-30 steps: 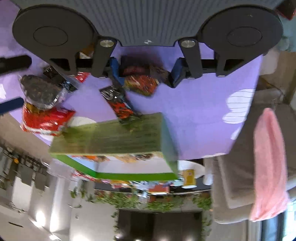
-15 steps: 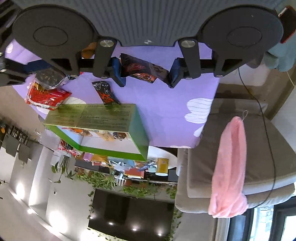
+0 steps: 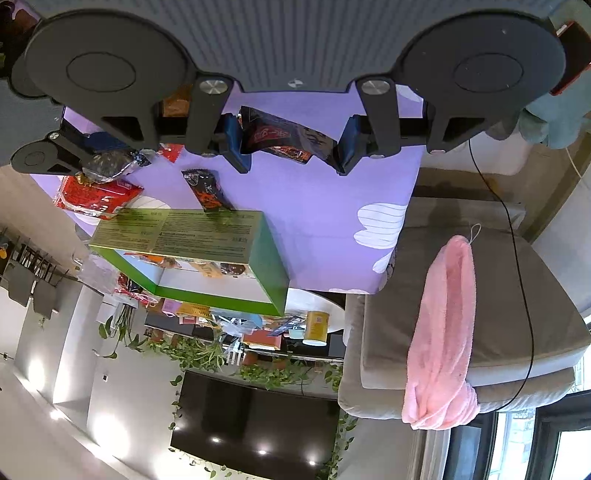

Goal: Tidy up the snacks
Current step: 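Grasp the red-black snack packet with the left tool while the right tool grasps the brown pouch, then carry both snacks into the green box and open both tools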

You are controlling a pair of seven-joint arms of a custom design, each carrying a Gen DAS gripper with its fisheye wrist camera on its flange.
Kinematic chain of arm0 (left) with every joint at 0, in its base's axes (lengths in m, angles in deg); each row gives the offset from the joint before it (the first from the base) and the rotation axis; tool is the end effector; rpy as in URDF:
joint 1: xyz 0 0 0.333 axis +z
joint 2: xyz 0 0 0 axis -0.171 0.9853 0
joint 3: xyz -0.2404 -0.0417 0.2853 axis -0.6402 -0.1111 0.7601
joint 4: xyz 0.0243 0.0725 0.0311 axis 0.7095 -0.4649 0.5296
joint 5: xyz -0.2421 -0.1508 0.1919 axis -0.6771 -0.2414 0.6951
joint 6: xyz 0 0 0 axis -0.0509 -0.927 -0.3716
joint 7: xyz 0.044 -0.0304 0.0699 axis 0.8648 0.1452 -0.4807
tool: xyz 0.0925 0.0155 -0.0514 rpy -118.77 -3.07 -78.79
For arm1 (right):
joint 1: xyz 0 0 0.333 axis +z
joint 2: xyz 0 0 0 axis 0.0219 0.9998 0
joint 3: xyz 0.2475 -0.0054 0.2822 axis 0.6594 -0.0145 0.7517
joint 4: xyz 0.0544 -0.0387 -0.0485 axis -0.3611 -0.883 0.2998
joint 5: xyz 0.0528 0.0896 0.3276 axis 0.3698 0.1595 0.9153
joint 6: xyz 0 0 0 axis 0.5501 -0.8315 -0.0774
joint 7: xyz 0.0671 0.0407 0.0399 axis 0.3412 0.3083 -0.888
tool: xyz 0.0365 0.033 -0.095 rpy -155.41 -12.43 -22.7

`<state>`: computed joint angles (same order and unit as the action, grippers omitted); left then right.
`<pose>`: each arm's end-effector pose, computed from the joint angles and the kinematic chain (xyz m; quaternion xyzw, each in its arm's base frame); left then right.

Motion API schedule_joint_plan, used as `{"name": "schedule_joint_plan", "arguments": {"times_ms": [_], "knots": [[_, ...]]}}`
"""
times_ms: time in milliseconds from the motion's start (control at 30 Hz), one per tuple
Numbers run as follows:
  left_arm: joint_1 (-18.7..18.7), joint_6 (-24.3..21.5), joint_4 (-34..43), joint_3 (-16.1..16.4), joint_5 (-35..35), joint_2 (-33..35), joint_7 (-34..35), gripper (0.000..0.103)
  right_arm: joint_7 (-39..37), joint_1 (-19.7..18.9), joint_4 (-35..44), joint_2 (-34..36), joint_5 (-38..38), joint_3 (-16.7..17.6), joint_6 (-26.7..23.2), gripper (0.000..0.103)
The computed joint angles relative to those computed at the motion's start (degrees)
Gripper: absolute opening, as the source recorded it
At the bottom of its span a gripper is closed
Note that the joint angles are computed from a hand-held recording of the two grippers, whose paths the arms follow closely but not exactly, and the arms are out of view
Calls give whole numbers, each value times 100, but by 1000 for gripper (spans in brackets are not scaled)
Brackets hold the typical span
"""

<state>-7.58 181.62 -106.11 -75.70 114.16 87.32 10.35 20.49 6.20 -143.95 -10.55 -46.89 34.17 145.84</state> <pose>0.6811 -0.2204 0.3469 -0.4604 0.7393 -0.4543 0.1874 0.6157 0.0956 0.3353 -0.7313 0.5754 -0.2442 0.2729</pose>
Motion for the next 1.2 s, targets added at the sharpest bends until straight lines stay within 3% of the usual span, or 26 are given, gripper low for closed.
{"name": "schedule_joint_plan", "arguments": {"times_ms": [67,167,400,700,833,1000,1200], "knots": [[20,9,-15,-27,26,-2,-1,48,-144,288,-76,-22,49,-301,162,70],[33,49,-65,-42,48,-28,-22,48,-67,-50,-181,-116,-73,14,167,58],[-43,146,-147,24,111,-137,-61,48,335,-321,-410,-318,-107,187,430,58],[-193,109,30,-53,255,-175,-34,48,773,-341,-420,-489,-138,-114,722,58],[-128,-86,373,-386,373,-22,17,48,884,-294,-135,-498,112,-380,675,58],[-344,-362,1109,-584,307,233,324,48,936,-357,415,-369,338,-593,515,58],[-556,-1496,2779,-1389,-25,1092,1220,48,1046,-749,1119,-100,343,-499,133,58]]}}
